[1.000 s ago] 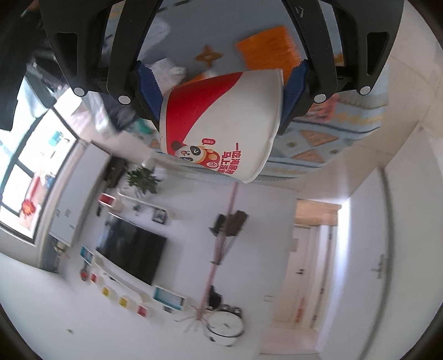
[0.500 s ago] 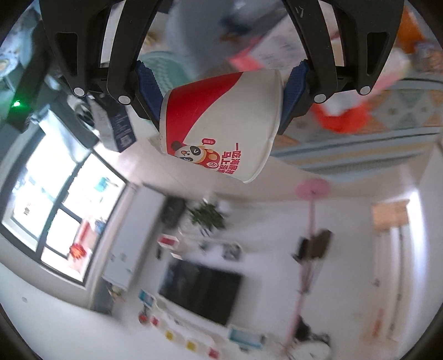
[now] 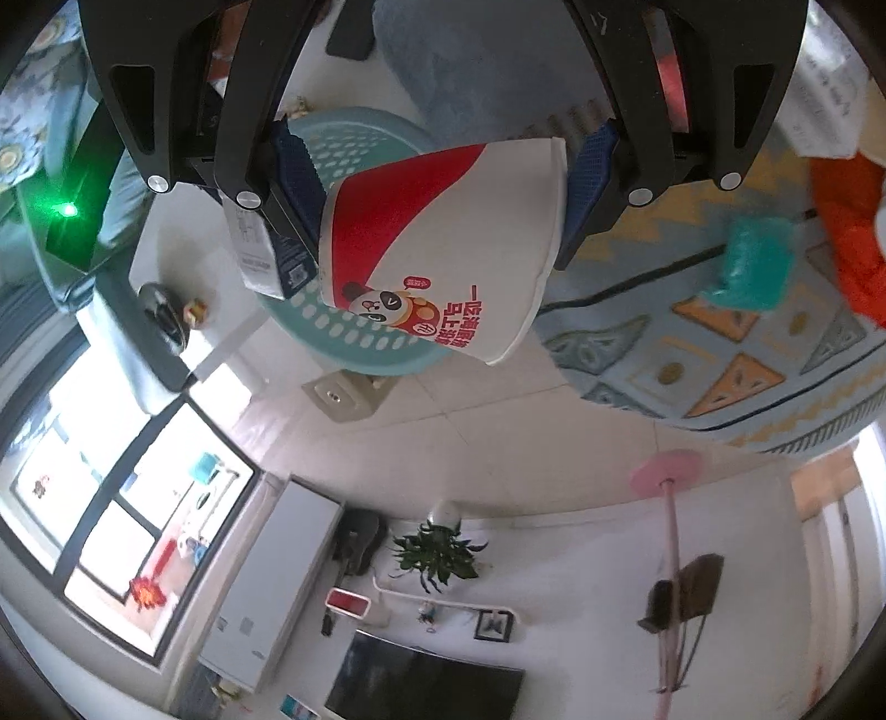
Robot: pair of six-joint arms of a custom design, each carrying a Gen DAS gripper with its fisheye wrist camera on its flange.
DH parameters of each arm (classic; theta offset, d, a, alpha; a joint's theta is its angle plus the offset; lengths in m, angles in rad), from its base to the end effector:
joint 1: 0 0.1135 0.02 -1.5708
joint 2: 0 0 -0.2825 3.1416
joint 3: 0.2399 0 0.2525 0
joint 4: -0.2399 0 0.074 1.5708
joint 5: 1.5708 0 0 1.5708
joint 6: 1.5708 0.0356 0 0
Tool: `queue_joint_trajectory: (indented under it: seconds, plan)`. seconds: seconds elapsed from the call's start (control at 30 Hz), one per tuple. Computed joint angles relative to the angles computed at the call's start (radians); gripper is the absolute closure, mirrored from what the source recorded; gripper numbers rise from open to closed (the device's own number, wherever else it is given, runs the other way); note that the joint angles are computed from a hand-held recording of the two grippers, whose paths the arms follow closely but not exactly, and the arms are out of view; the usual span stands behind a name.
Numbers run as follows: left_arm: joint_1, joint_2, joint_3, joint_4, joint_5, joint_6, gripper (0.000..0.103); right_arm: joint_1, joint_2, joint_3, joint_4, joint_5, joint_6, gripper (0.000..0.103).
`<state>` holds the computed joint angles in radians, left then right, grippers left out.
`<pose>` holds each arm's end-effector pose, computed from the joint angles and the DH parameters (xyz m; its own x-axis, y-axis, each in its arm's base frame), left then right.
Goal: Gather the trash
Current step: 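Carry both items over the teal basket and open both grippers to drop them, then grasp the snack box with the left gripper while the right gripper approaches the clear plastic bottle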
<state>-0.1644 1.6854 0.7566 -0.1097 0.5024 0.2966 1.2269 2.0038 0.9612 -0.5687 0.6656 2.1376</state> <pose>0.2938 -0.0661 0.1430 -0.7005 0.3759 -0.6066 0.6162 0.7474 -0.2485 0.1252 0.2843 0.0864 -0.4509 0.7090 -0.5423 0.6863 0.6638 0.2972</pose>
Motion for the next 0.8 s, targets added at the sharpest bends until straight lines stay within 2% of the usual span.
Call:
queue_joint_trajectory:
  seconds: [0.13,0.27,0.4,0.6,0.73,0.8]
  plan:
    - [-0.058,0.042,-0.005,0.074,-0.026,-0.027,0.028,-0.007,0.006,-0.027,0.026,-0.013,0.012,0.052]
    - [-0.069,0.082,-0.004,0.085,-0.028,-0.04,0.023,-0.007,-0.01,-0.074,0.063,-0.019,0.029,0.048]
    - [-0.024,0.071,-0.019,0.071,0.027,-0.028,0.023,0.009,-0.006,-0.079,0.043,-0.011,0.051,0.048]
    - [0.052,-0.032,-0.082,0.036,0.094,0.002,0.023,0.0,0.002,-0.06,0.063,0.006,-0.001,0.048]
    - [0.155,-0.151,-0.125,-0.041,0.18,0.075,0.023,0.033,0.003,0.056,-0.064,0.062,-0.026,0.048]
    - [0.249,-0.224,-0.131,-0.124,0.253,0.15,0.023,0.059,0.008,0.146,-0.164,0.104,-0.038,0.048]
